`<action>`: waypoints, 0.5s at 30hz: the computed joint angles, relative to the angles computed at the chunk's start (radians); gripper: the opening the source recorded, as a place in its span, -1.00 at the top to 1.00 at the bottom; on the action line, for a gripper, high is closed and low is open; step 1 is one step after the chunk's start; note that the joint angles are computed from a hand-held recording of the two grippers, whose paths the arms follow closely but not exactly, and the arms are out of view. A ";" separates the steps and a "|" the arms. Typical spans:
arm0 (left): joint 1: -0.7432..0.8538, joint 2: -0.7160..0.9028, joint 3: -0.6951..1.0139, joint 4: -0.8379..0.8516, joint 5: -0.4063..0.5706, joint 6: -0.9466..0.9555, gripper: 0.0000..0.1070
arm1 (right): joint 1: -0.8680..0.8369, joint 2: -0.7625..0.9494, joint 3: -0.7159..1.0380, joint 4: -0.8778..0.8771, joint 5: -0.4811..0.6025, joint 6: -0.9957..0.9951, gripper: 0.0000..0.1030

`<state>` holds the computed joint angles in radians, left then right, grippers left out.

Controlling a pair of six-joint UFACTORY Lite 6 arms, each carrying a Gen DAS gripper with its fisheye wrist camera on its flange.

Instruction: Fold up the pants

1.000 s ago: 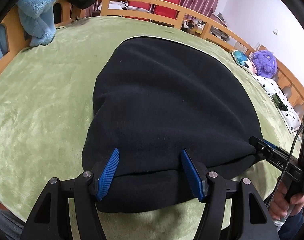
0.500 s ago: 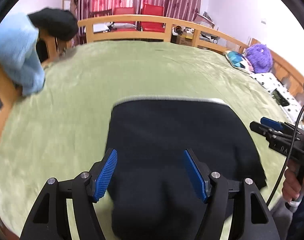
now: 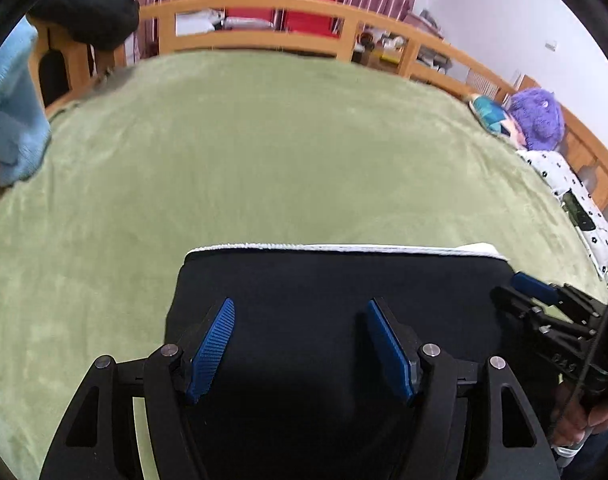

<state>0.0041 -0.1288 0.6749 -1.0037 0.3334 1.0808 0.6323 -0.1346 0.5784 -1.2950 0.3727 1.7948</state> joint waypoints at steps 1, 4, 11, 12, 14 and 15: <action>0.003 0.050 0.017 -0.063 -0.006 0.063 -0.24 | -0.018 0.016 0.002 -0.048 -0.017 0.042 0.09; 0.000 0.121 0.048 -0.122 -0.010 0.104 -0.24 | -0.079 0.062 0.013 -0.147 -0.062 0.117 0.09; 0.074 -0.050 -0.018 0.077 0.102 -0.034 -0.24 | -0.029 -0.047 -0.019 0.088 0.015 -0.061 0.09; 0.106 -0.105 -0.044 0.096 0.152 -0.036 -0.24 | 0.020 -0.146 -0.060 0.173 0.065 -0.110 0.09; 0.174 -0.234 -0.118 0.132 0.261 -0.033 -0.24 | 0.087 -0.290 -0.124 0.273 0.106 -0.167 0.05; 0.203 -0.296 -0.155 0.158 0.304 -0.042 -0.24 | 0.161 -0.372 -0.160 0.335 0.162 -0.183 0.04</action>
<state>0.2074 -0.4247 0.5199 -0.8453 0.6371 1.0393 0.7930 -0.5067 0.4185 -0.9604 0.5349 1.6120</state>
